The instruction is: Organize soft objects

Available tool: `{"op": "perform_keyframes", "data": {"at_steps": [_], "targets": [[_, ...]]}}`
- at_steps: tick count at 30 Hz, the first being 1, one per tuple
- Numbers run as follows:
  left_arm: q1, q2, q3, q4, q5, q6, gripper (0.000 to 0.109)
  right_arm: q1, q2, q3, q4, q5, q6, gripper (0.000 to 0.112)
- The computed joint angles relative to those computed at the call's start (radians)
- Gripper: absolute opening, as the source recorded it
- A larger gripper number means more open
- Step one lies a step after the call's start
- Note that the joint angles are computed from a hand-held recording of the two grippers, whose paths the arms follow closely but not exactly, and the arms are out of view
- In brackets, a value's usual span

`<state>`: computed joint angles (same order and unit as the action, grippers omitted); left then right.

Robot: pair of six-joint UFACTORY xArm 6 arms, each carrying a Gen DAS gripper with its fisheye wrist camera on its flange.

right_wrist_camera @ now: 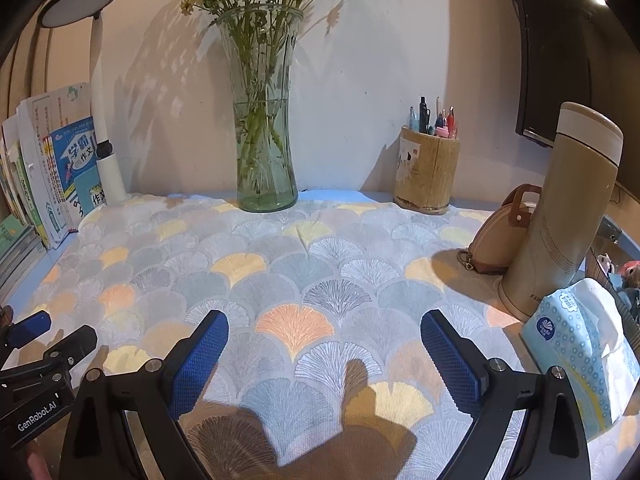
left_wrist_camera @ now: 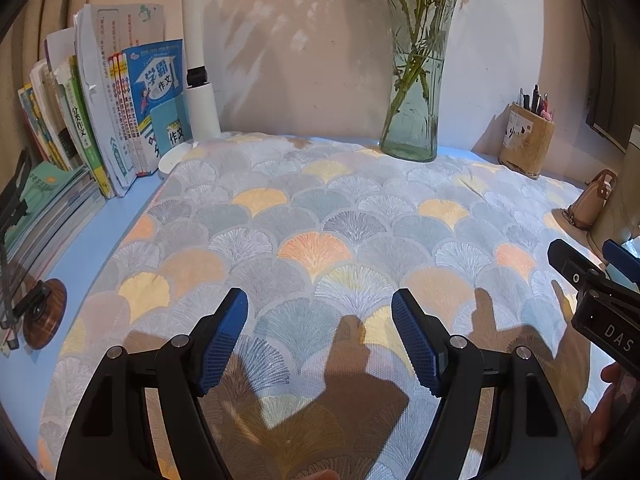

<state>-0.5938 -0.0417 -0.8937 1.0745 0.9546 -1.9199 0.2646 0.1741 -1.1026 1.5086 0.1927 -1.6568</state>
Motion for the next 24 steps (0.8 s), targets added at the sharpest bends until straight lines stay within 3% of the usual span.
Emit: {"op": "perform_keyframes", "data": {"at_steps": [24], "targets": [[0.007, 0.002, -0.001, -0.018, -0.009, 0.015, 0.073, -0.002, 0.010, -0.004, -0.055, -0.001, 0.049, 0.098]]}}
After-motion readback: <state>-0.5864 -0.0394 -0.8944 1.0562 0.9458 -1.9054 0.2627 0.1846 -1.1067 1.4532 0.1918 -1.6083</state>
